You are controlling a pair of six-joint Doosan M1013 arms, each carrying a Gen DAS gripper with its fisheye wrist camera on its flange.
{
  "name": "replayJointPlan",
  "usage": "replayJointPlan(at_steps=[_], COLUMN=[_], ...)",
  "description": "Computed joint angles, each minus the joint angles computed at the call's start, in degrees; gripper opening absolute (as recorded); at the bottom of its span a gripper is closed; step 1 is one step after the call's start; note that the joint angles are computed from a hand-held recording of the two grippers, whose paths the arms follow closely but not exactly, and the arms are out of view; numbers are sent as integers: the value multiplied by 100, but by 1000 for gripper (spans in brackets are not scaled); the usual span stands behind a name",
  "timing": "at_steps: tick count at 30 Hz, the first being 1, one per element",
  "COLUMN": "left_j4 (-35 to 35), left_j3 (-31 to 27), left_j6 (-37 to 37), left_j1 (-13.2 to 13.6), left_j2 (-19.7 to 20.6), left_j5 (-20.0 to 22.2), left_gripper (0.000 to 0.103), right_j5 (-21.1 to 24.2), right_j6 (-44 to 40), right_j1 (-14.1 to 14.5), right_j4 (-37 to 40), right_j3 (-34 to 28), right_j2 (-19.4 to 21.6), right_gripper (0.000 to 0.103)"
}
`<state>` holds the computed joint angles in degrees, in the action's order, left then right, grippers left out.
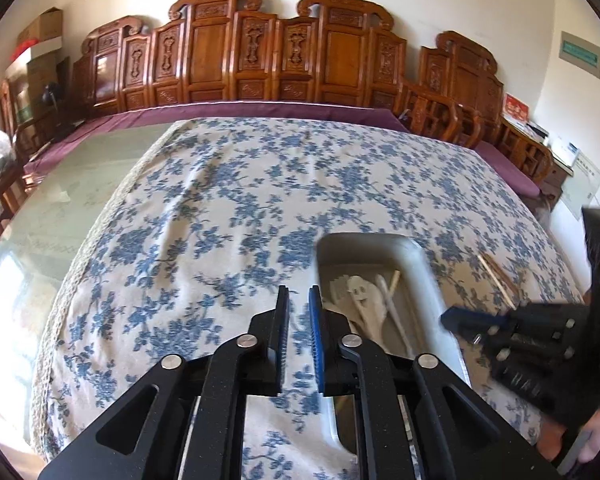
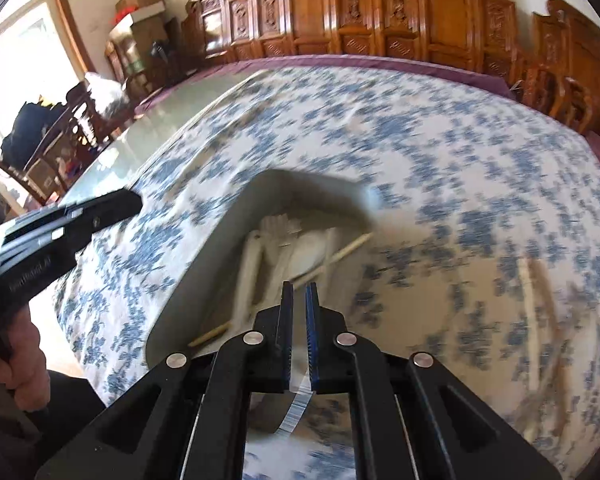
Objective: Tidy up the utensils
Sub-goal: 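Lower the smiley-face metal spoon into the tray and open the right tool, then grasp the metal fork from the cloth with the right tool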
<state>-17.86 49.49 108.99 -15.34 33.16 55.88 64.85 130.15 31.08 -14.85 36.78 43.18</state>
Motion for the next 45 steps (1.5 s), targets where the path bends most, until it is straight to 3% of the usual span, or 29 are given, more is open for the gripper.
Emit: replayJointPlan(at_steps=[5,7,10,13,15,20,34,42,45], left_j4=[-162,-229,-246,-255,-287,-359,-212,-150,-168], left_j3=[153,179,252,344,434,554,690,778,784], left_j6=[255,348,437,559,642,767,795,875,909], left_j1=[-116,-167,-255,-354,-420,-544,-779,-864,-882], left_j2=[-109,-133,-178,-228,-274,-325,-358,-392,-392], left_j5=[-82,-64,-118,-166,-229,-248,-91,-92,-50], left_gripper=[25,39,59,63,72,72,73,73,73], right_j5=[-96,-11,95,131,95,139,63,333,206], right_j6=[265,377,642,898,1110,1364,1638,1578,1629], right_j1=[-74,-109,-204,-288,-348,-414,-659,-711,-696], right_j4=[-565,-807,-1000,-1102,-1069,-1121,-1009,-842,-856], right_j3=[826,1153,1635,2036,2262,2539,2528,2429,2571], right_j2=[-538,-732,-996,-1196,-1292,-1348,-1234,-1139,-1193], right_gripper=[9,17,18,19,23,31,31,31,31])
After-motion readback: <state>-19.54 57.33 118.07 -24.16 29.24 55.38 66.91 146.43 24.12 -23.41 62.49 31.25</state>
